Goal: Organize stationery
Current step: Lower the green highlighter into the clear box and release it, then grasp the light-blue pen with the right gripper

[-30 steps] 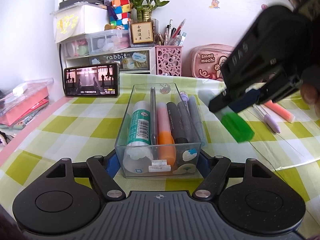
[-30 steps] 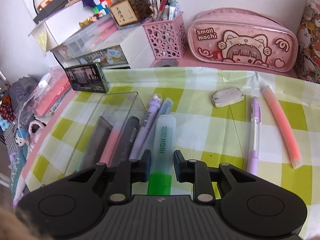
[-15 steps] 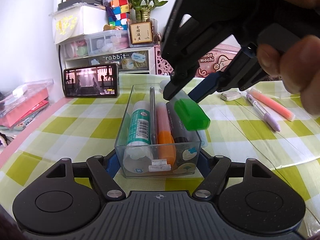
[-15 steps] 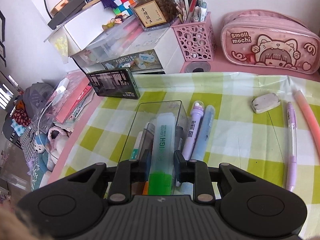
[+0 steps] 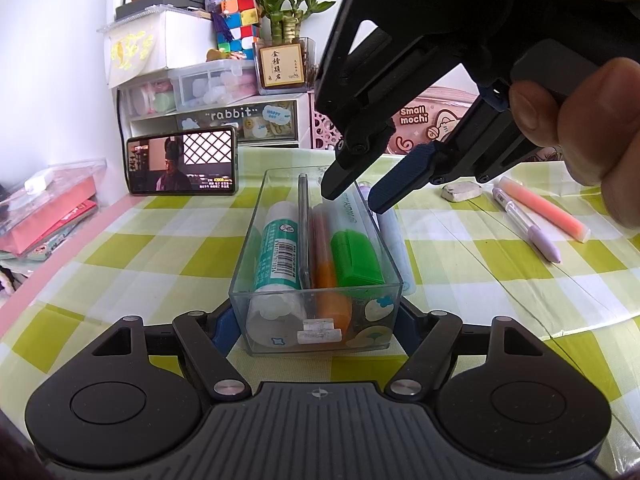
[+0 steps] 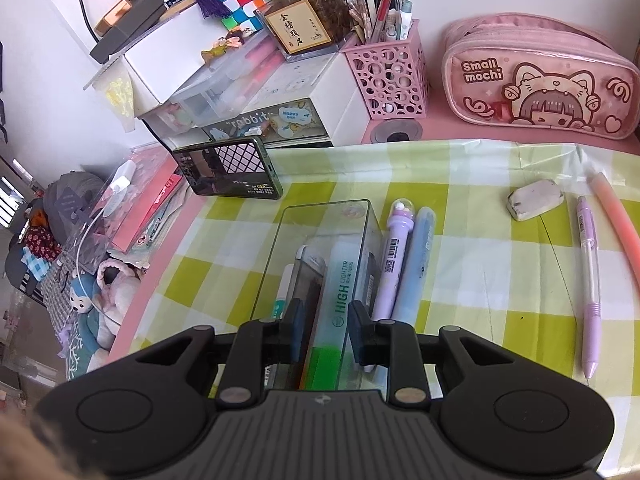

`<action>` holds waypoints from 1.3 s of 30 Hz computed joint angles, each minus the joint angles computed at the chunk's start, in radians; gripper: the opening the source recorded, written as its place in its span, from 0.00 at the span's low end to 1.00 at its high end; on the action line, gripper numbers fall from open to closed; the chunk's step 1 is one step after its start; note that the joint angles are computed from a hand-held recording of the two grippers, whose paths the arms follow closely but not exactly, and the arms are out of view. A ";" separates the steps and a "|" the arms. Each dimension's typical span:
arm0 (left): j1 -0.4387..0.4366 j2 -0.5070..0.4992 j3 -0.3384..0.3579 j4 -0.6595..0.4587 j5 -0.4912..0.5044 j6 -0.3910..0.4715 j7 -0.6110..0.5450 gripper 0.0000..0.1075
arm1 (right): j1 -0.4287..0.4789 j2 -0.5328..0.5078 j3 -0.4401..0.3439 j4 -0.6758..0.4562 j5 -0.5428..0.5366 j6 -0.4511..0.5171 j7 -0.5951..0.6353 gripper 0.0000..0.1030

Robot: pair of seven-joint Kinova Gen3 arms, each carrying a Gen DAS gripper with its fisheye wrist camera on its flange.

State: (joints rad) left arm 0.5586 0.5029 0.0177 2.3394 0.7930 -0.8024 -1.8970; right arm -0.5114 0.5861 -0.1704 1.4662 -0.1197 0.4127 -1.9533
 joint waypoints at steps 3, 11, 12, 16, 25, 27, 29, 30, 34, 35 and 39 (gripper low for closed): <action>-0.001 0.001 0.000 0.001 -0.002 -0.001 0.001 0.68 | 0.007 -0.010 0.003 0.026 -0.003 -0.032 -0.005 0.24; 0.000 0.000 0.001 0.000 0.000 0.000 0.002 0.68 | -0.029 -0.059 0.126 0.115 0.050 -0.112 -0.097 0.24; -0.001 0.000 0.001 0.000 0.000 0.000 0.004 0.68 | -0.033 -0.059 0.141 0.119 0.061 -0.109 -0.115 0.24; 0.000 0.001 0.001 -0.001 0.002 -0.001 0.005 0.68 | -0.001 -0.071 0.147 0.156 0.088 -0.127 -0.140 0.24; 0.006 0.001 0.005 -0.001 0.019 -0.006 0.006 0.68 | 0.039 -0.039 0.100 0.123 0.146 -0.068 -0.116 0.24; 0.009 0.000 0.004 -0.001 0.026 -0.005 0.005 0.68 | 0.044 -0.015 0.063 0.090 0.141 -0.053 -0.073 0.24; 0.009 0.000 0.004 0.001 0.025 -0.008 0.006 0.68 | 0.038 0.010 0.042 0.051 0.136 -0.025 -0.035 0.24; 0.008 -0.001 0.005 0.001 0.023 -0.008 0.008 0.68 | 0.019 0.022 0.053 0.029 0.139 -0.009 -0.032 0.24; 0.007 0.000 0.005 0.005 0.015 -0.012 0.009 0.68 | -0.027 0.059 0.077 -0.044 0.152 0.041 -0.020 0.24; 0.005 0.000 0.005 0.006 0.011 -0.012 0.011 0.68 | -0.032 0.071 0.079 -0.069 0.154 0.063 -0.014 0.24; 0.003 0.001 0.005 0.008 0.004 -0.015 0.015 0.68 | -0.103 0.114 0.146 -0.161 0.205 0.165 -0.052 0.23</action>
